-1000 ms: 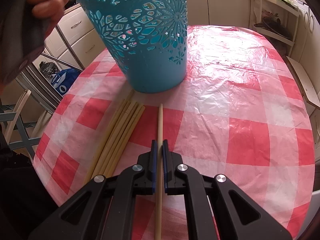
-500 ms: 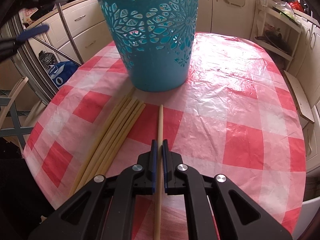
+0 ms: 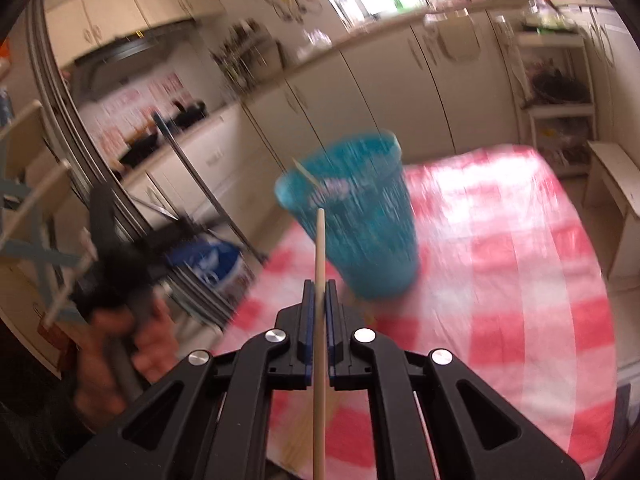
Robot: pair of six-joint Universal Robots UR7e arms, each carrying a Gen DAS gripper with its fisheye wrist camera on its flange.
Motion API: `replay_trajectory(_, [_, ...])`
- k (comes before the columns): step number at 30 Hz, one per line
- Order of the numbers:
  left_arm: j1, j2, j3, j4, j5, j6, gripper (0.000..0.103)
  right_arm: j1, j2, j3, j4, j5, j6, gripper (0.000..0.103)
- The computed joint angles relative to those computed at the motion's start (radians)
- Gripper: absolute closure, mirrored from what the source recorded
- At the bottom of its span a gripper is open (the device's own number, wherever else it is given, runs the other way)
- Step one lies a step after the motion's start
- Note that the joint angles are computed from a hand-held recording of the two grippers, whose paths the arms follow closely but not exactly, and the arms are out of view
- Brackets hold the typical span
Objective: Organize utensils
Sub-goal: 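Lift the held chopstick with the right tool and drop it into the basket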
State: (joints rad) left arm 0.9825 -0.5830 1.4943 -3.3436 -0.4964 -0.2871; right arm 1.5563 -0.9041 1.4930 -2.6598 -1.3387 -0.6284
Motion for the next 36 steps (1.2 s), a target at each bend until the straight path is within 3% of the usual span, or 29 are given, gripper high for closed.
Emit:
replay_trajectory(4, [-0.002, 0.006, -0.007, -0.004, -0.008, 0.002, 0.039, 0.068, 0.106, -0.152, -0.099, 0.032, 0.075, 0.097])
replay_trajectory(6, [-0.003, 0.010, -0.013, 0.003, -0.011, 0.001, 0.039, 0.097, 0.181, -0.242, -0.166, 0.009, 0.105, 0.097])
replay_trajectory(11, [-0.012, 0.028, -0.038, -0.021, -0.009, 0.051, 0.038, 0.145, 0.394, -0.502, -0.211, -0.177, 0.124, 0.097])
replay_trajectory(15, [-0.017, 0.040, -0.050, -0.026, 0.002, 0.074, 0.037, 0.147, 0.451, -0.585, -0.136, -0.274, 0.107, 0.097])
replay_trajectory(21, [-0.026, 0.046, -0.050, -0.044, 0.010, 0.098, 0.035, 0.135, 0.373, -0.434, -0.152, -0.304, 0.033, 0.097])
replay_trajectory(27, [-0.035, 0.043, -0.030, -0.057, 0.024, 0.092, 0.033, 0.120, 0.251, -0.232, -0.266, -0.259, 0.021, 0.096])
replay_trajectory(29, [-0.040, 0.041, -0.020, -0.066, 0.028, 0.094, 0.033, 0.109, 0.181, -0.117, -0.332, -0.246, 0.010, 0.093])
replay_trajectory(31, [-0.045, 0.036, -0.006, -0.075, 0.031, 0.088, 0.031, 0.098, 0.133, -0.038, -0.376, -0.255, -0.003, 0.081])
replay_trajectory(36, [-0.061, 0.023, 0.033, -0.084, 0.040, 0.068, 0.028, 0.070, 0.046, 0.133, -0.440, -0.308, -0.054, 0.078])
